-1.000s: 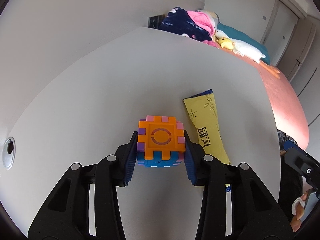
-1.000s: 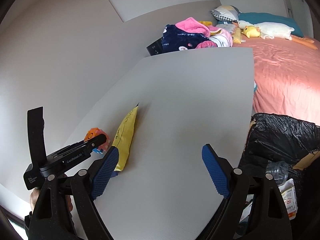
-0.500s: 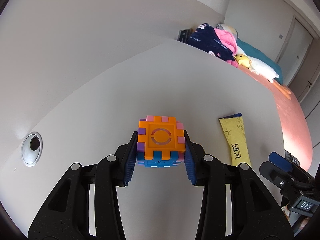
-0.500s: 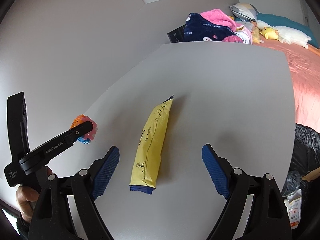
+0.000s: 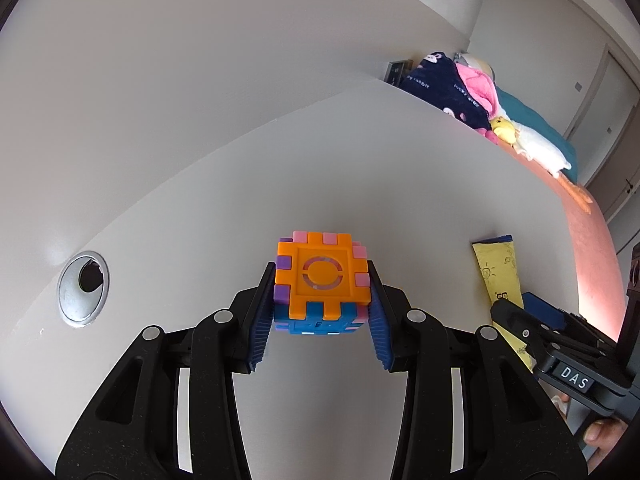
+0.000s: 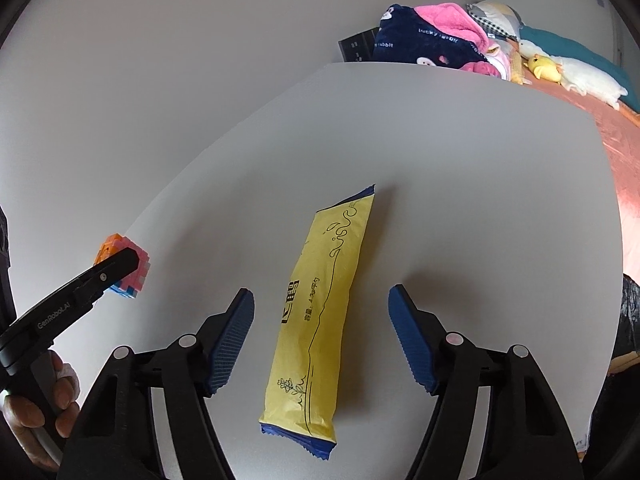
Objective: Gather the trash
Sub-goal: 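Grasp the colourful cube with the left tool while the right tool grasps the yellow tube, then lift the cube and yellow tube and carry them over the black trash bag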
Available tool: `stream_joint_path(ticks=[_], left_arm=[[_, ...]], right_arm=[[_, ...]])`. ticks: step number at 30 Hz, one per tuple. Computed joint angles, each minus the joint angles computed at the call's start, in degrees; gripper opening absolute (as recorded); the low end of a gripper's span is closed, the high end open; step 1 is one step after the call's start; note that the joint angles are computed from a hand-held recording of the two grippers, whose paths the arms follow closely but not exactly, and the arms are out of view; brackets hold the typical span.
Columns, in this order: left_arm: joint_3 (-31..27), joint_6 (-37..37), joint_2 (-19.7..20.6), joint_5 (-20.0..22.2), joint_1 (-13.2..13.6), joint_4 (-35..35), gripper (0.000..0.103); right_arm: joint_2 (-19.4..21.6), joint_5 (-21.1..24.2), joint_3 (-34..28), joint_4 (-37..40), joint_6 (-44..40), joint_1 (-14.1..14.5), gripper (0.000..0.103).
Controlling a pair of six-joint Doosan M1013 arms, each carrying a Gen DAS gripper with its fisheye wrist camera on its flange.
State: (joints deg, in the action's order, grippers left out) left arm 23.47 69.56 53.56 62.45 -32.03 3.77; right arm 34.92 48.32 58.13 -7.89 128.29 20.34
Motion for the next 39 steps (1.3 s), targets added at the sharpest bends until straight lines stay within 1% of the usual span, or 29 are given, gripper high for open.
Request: stream_joint_path(ticks=[1,2,3,6,9,15,19,22,33,39], left_arm=[[0.1,0.0,-0.1,-0.1,0.0,0.1,0.041],[0.6,0.0,-0.3,-0.3,0.0,0.1,0.041],[0.8,0.0,-0.4,-0.5,0.0,0.1,0.041],[1.1,0.2,-0.7,-0.8,0.0,-0.1,0.041],[2.1,0.8,-1.2,-1.2,0.0,-0.4,0.041],[1.3,1.5,-0.8,-1.0,-0.2,-1.8,0.041],[0.9,2.8,-0.6,-0.6,-0.8,-1.9,0.041],[1.2,3.3,-0.8,-0.6,-1.1,-2.0,0.041],[4.3,4.7,-3.0,-2.1,-2.6,-2.5,0.041],[7.4,5.1,-5.0,-3.8,-3.5,-2.8,0.041]], right_arm=[[0.5,1.6,-0.9,-0.3,-0.6,0.1,0.06],[0.8,2.6,-1.5,-2.0,-0.7,0.3,0.051],[0.9,3.0,-1.7,-1.2,-2.0,0.2,0.03],[-0.3,0.3,0.4,0.7,-2.4,-0.1,0.019],[-0.9,-0.9,1.4,0.9,-2.0,-0.2,0.018],[-2.1,-2.4,2.8,1.1,-1.6,-0.3,0.018],[-2.9,-3.1,3.7,2.3,-2.0,-0.6,0.018],[-3.6,-4.0,4.7,1.7,-1.2,-0.6,0.018],[-8.1,-8.3,10.5,0.4,2.3,-1.0,0.018],[-10.6,-10.2,13.6,-1.1,4.8,-1.1,0.018]])
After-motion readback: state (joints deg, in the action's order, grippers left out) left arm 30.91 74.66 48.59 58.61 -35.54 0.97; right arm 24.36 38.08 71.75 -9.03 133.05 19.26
